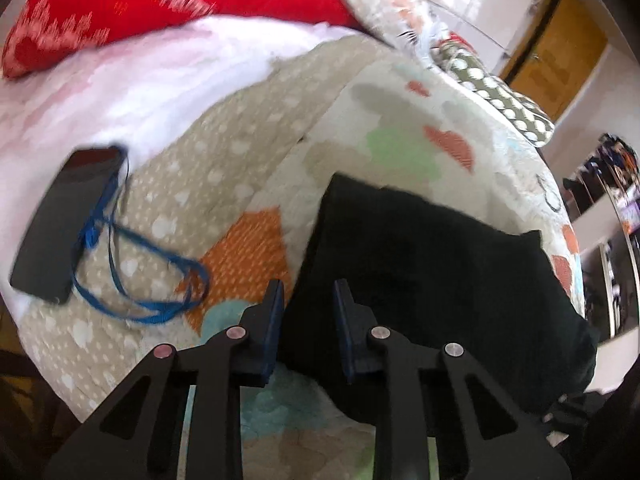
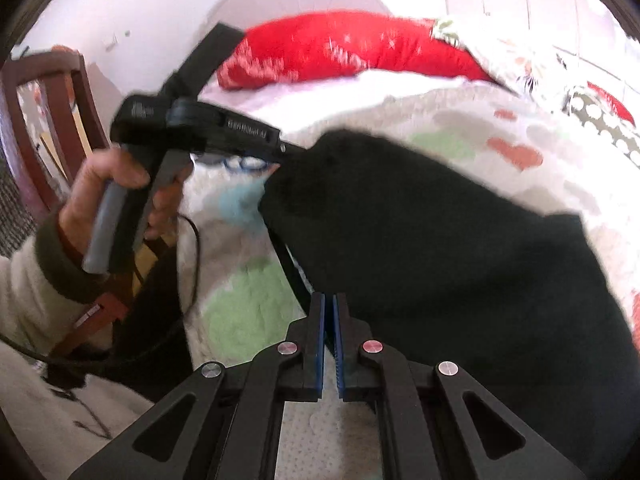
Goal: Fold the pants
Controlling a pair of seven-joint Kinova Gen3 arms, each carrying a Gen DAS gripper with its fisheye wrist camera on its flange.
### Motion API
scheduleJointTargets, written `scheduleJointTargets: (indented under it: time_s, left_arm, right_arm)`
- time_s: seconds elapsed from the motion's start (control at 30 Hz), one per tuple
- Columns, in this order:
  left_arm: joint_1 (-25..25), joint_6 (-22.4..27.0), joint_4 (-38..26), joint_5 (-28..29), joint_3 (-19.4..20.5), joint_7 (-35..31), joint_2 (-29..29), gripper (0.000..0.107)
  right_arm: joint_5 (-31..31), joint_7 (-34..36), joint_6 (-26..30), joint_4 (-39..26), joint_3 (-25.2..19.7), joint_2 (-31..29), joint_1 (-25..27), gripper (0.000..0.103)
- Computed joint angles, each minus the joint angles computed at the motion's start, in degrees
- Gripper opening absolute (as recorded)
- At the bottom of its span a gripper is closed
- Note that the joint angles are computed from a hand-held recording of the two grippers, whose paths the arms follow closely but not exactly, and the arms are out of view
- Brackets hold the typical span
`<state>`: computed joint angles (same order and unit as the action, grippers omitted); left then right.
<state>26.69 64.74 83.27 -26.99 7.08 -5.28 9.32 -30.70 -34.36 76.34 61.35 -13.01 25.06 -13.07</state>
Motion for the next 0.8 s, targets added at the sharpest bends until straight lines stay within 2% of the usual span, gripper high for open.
scheduleJointTargets:
  time_s: [0.07, 0.17, 0.23, 0.33, 0.43, 0.53, 0.63, 0.7, 0.8]
  left_arm:
    - [-0.7, -0.8, 1.1, -0.4, 0.9, 1.6, -0.5, 0.024]
    - [1.4, 3.1, -1.3, -2.3, 0.3, 2.5, 0.3, 0.03]
    - [2.6, 4.7, -2.3, -4.2, 0.5, 3.8, 0.2, 0.042]
    - [4.9, 6.0, -3.3, -8.4, 1.1, 6.4, -0.2, 0.058]
    - [6.7, 6.2, -5.1, -11.9, 1.8, 7.2, 0.2, 0.068]
    - [6.9, 4.1, -6.5, -11.7, 1.9, 5.3, 1.4, 0.073]
    - [7.2, 2.6, -8.9, -9.3, 1.5, 2.8, 4.0, 0.073]
    - [7.8, 0.9, -9.9, -8.1, 0.7, 2.2, 5.8, 0.073]
    - [9.9, 0.9, -11.5, -7.6, -0.7, 1.9, 8.5, 0.073]
  right_arm:
    - [0.8, -1.0, -0.6, 0.8, 0.3, 0.5, -0.8, 0.003]
    - [0.3, -1.7, 0.0, 0.7, 0.1, 1.1, -0.5, 0.006]
    - [-0.9, -3.2, 2.1, -0.8, 0.1, 1.6, 0.7, 0.012]
    - [-3.0, -3.0, 0.9, 0.3, 0.4, 0.0, 3.3, 0.022]
    - [-5.4, -3.6, 0.4, 0.7, 1.2, -1.0, 6.6, 0.035]
    - [-5.2, -5.3, -2.3, 1.3, 2.7, -1.6, 8.2, 0.037]
    - [-4.2, -7.9, -6.8, 2.7, 3.6, -1.7, 8.7, 0.037]
    - [-1.7, -9.6, -10.4, 4.0, 4.7, -2.2, 7.6, 0.037]
    - [2.0, -11.2, -12.7, 5.4, 4.8, -2.7, 7.2, 0.037]
